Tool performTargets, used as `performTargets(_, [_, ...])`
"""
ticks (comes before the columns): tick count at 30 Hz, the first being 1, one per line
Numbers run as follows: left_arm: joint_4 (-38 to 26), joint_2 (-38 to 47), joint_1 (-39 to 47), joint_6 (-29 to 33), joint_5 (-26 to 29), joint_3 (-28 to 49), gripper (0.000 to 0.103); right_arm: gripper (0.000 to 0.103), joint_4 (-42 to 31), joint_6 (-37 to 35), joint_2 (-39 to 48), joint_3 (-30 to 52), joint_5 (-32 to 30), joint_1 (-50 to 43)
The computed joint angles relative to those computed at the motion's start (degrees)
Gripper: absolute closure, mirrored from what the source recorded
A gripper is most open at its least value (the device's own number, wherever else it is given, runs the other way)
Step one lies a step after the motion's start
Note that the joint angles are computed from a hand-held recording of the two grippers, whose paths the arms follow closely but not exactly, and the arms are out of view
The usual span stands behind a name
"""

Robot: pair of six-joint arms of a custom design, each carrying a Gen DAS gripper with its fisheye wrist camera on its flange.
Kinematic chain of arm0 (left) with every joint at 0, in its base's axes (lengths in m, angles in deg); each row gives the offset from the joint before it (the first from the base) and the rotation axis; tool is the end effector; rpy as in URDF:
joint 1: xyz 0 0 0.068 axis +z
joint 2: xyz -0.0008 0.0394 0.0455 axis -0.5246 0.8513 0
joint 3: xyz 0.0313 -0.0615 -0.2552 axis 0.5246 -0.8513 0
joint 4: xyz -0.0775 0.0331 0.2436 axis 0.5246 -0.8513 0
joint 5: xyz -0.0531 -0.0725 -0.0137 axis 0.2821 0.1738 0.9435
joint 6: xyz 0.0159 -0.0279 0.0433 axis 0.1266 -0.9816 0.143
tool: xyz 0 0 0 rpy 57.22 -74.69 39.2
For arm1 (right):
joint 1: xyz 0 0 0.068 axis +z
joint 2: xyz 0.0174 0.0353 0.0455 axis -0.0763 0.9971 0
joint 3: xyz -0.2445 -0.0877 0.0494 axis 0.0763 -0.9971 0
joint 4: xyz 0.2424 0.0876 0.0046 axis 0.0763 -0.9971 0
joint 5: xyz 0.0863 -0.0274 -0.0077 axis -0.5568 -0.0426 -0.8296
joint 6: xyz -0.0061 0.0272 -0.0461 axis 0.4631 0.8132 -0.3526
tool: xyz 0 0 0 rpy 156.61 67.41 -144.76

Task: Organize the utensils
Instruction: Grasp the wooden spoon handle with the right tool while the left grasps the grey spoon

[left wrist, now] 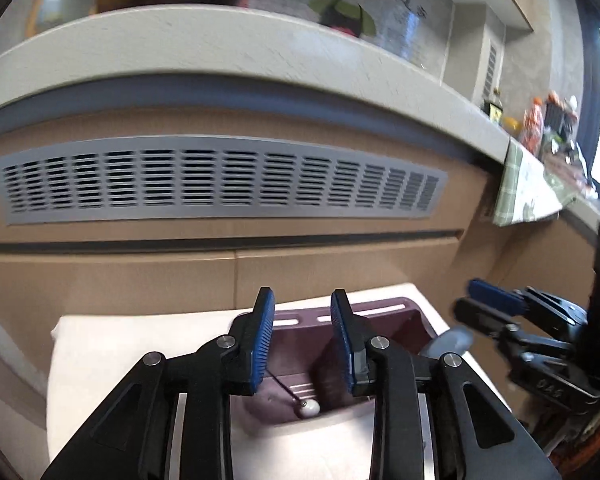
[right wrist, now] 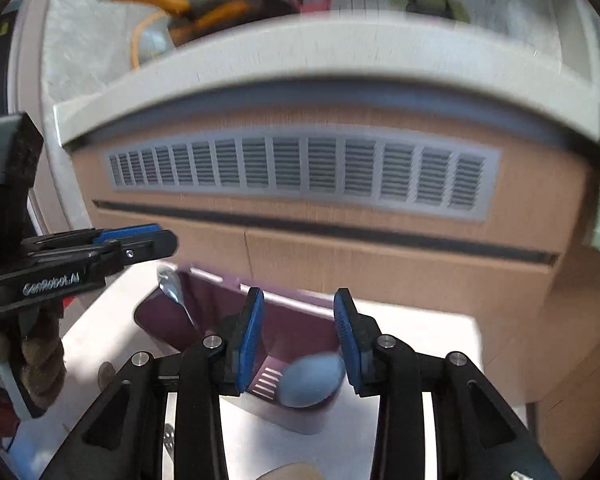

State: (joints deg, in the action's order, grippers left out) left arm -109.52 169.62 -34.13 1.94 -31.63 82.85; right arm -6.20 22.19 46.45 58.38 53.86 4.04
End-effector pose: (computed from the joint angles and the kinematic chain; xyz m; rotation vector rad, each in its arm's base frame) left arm 0.3034 -0.0323 0.3673 0.4850 2.0812 -0.5832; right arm 0.2197 0.0307 0.3332 -0.0470 2.0629 0.0796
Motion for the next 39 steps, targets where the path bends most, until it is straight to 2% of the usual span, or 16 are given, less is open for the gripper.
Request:
performTargets(3, [-1.6, -3.8, 3.9, -0.1, 2.2, -2.9, 0.067, 0.069, -3.4, -1.0, -5.2, -0.8, 2.8, 1.5])
performTargets(7, [-4.2, -10.8, 8.1, 0.9, 1.3, -10.3, 0.062, 0.069, -10.3, -0.2, -8.3, -1.1, 7.1, 5.1])
performTargets(11, [-8.5, -17.6, 13.7, 4.1, 3.7, -18.2, 0.058, 0.069, -18.6, 3.4, -10.7, -5.6, 15.4, 13.1])
performTargets(16, [-14.7, -25.8, 23.2, 12.9, 6.0, -27.5, 0.053, 0.072, -23.2, 11.4, -11.1, -12.4, 21.8, 24.6])
performTargets(20, [-20.8, -26.3, 33.5, 21.5, 9.8, -29.9, 0.046, 0.072, -24.2, 19.1, -10.2, -14.5, 22.6, 31.9])
performTargets(22, [-22.1, -25.6, 37.5, 23.5, 10.8, -30.2, 0.042, 0.072, -23.7, 21.0, -9.6, -14.6, 21.7, 34.5])
performTargets(26, [-21.7, -24.1, 45.4, 24.5, 12.7, -30.5, 0.041, 0.072, -22.3, 24.2, -6.9, -14.1, 20.9, 38.0])
performTargets(29, [-20.7, -22.1, 50.3, 23.7, 14.7, -30.3, 0.038, 0.072, -19.1, 23.3, -6.3, -14.6, 15.9, 34.8])
performTargets(36, [-20.1, -18.5, 48.9, 23.4, 13.4, -30.0, 0.032, 0.081, -14.9, 22.9, -2.1, -14.4, 12.2, 29.8])
performTargets(39, [-19.3, -18.2, 47.9, 21.3, 13.2, -30.6, 0.032, 0.086, -14.1, 22.9, -1.0, -14.2, 13.2, 29.8])
